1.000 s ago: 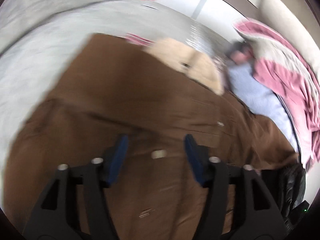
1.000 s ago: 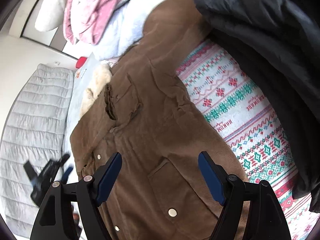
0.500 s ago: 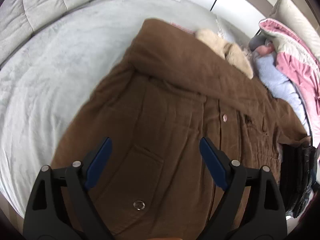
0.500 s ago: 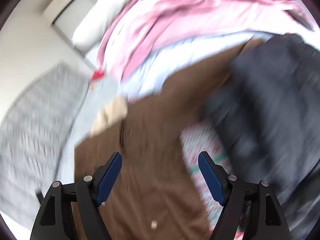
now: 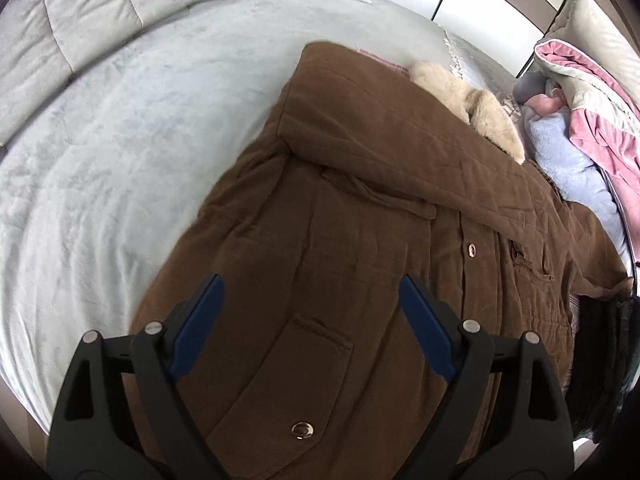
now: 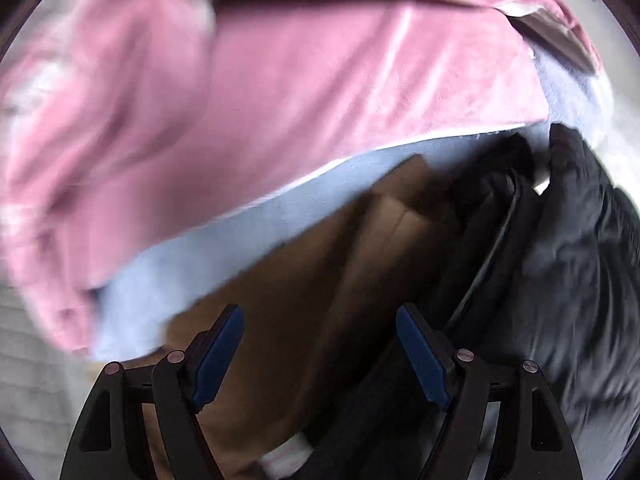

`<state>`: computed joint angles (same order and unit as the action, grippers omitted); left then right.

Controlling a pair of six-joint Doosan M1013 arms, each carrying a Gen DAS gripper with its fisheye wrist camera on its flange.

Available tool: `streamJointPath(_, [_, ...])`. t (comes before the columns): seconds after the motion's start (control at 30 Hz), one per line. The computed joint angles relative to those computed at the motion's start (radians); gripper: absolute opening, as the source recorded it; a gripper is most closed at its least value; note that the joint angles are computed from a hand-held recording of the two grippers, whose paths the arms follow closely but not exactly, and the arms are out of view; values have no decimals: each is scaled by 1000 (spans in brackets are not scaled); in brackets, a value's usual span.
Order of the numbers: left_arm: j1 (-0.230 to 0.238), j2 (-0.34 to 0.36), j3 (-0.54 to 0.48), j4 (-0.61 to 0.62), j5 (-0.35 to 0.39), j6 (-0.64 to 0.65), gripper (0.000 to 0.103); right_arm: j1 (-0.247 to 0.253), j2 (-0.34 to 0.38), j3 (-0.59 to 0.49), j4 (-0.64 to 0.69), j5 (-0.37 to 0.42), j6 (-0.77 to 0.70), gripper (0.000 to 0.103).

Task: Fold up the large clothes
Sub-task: 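Grasp the other sleeve cuff with the right tool and lift it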

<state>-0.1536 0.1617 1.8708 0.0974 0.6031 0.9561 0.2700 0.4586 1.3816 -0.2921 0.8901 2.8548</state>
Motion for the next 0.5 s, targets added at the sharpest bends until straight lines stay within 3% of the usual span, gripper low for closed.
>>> streamJointPath(0.1, [17, 8, -3, -102, 12, 82, 89, -9, 70, -66, -24, 142, 19, 78])
streamJointPath(0.13, [18, 7, -2, -108, 10, 83, 89, -8, 80, -68, -40, 157, 35, 67])
streamJointPath(0.17, [19, 3, 2, -102, 3, 76, 89, -6, 85, -64, -60, 161, 54, 34])
streamJointPath(0.2, [17, -1, 4, -85, -4, 63, 89, -7, 83, -53, -54, 143, 56, 8])
streamJointPath(0.37, [13, -10, 11, -7, -18, 7, 89, 26, 16, 31, -202, -37, 137, 5])
streamJointPath(0.5, [25, -13, 15, -55, -24, 41, 89, 100, -69, 86, -534, -234, 304, 5])
